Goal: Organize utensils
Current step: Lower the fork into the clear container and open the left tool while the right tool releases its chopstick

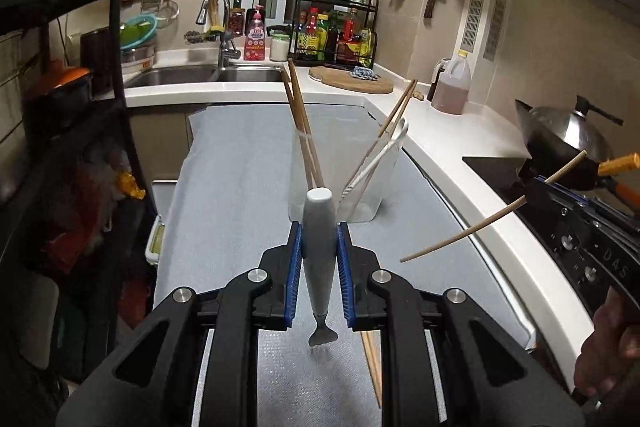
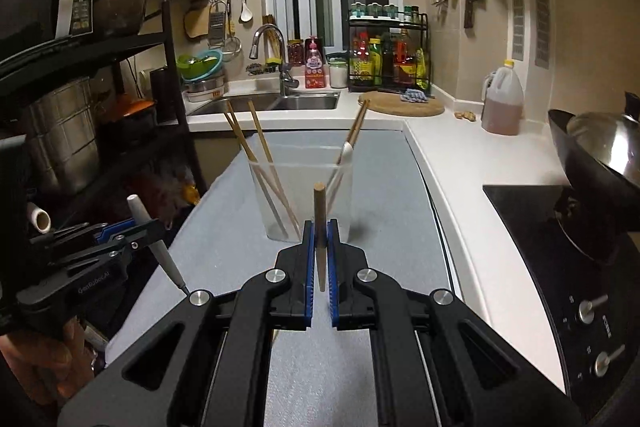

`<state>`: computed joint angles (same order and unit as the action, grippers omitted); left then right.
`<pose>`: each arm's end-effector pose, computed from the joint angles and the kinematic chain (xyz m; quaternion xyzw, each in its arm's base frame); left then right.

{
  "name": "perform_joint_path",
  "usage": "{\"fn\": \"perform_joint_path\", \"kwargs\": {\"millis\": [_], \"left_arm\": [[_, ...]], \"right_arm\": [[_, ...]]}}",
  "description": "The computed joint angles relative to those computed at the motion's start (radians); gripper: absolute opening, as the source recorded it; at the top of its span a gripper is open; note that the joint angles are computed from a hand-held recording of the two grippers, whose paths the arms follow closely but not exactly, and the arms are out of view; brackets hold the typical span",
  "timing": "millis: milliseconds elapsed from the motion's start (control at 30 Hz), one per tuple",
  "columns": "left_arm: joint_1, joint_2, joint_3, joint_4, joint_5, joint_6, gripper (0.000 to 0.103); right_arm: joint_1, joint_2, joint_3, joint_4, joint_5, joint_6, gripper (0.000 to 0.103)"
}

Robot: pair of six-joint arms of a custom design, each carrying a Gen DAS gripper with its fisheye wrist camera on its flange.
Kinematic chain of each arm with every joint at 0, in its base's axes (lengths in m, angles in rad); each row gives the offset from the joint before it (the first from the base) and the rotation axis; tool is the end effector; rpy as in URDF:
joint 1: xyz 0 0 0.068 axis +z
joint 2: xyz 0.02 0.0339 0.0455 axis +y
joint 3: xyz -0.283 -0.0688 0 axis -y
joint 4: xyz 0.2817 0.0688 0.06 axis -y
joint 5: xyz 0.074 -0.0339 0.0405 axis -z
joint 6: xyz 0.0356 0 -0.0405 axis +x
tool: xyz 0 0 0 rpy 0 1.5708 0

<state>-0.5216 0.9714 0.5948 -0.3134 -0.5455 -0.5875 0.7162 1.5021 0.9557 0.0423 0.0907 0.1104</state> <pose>0.2042 -0.0961 0.2329 -0.1435 0.8669 -0.0090 0.4773 0.2799 0.2393 0.2479 -0.2346 0.8279 0.1682 0.4808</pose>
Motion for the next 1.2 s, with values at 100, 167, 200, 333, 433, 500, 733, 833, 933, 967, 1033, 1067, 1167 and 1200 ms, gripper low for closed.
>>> {"fn": "perform_joint_path", "kwargs": {"millis": [100, 167, 200, 333, 433, 500, 733, 833, 933, 967, 1033, 1067, 1167, 1200], "left_arm": [[0.066, 0.006, 0.052, -0.026, 0.067, 0.039, 0.017], [0.124, 0.014, 0.101, -0.04, 0.131, 0.072, 0.017], [0.151, 0.024, 0.128, -0.043, 0.16, 0.087, 0.017], [0.245, 0.076, 0.254, -0.051, 0.245, 0.144, 0.017], [0.289, 0.136, 0.354, -0.029, 0.277, 0.187, 0.017], [0.309, 0.179, 0.406, 0.007, 0.284, 0.214, 0.017], [0.364, 0.379, 0.519, 0.123, 0.319, 0.24, 0.017], [0.377, 0.481, 0.543, 0.131, 0.327, 0.242, 0.017], [0.388, 0.547, 0.551, 0.124, 0.36, 0.248, 0.017], [0.388, 0.564, 0.551, 0.124, 0.363, 0.253, 0.017], [0.384, 0.597, 0.551, 0.128, 0.355, 0.26, 0.017], [0.384, 0.607, 0.553, 0.125, 0.356, 0.259, 0.017], [0.399, 0.618, 0.553, 0.128, 0.392, 0.252, 0.018], [0.399, 0.612, 0.547, 0.131, 0.384, 0.255, 0.024]], "right_arm": [[-0.014, 0.023, 0.085, -0.061, -0.035, -0.003, 0.006], [-0.022, 0.038, 0.14, -0.095, -0.055, -0.005, 0.006], [-0.025, 0.046, 0.176, -0.113, -0.059, -0.011, 0.006], [-0.043, 0.082, 0.301, -0.153, -0.087, -0.028, 0.006], [-0.06, 0.131, 0.415, -0.18, -0.113, -0.028, 0.006], [-0.065, 0.172, 0.488, -0.189, -0.121, -0.033, 0.006], [-0.074, 0.392, 0.744, -0.268, -0.135, -0.043, 0.006], [-0.075, 0.465, 0.806, -0.302, -0.144, -0.046, 0.006], [-0.08, 0.528, 0.846, -0.331, -0.154, -0.044, 0.006], [-0.081, 0.55, 0.863, -0.343, -0.162, -0.04, 0.006], [-0.082, 0.584, 0.89, -0.364, -0.173, -0.039, 0.006], [-0.081, 0.604, 0.908, -0.38, -0.173, -0.043, 0.007], [-0.076, 0.63, 0.925, -0.395, -0.154, -0.046, 0.01], [-0.077, 0.631, 0.924, -0.399, -0.155, -0.043, 0.015]]}}
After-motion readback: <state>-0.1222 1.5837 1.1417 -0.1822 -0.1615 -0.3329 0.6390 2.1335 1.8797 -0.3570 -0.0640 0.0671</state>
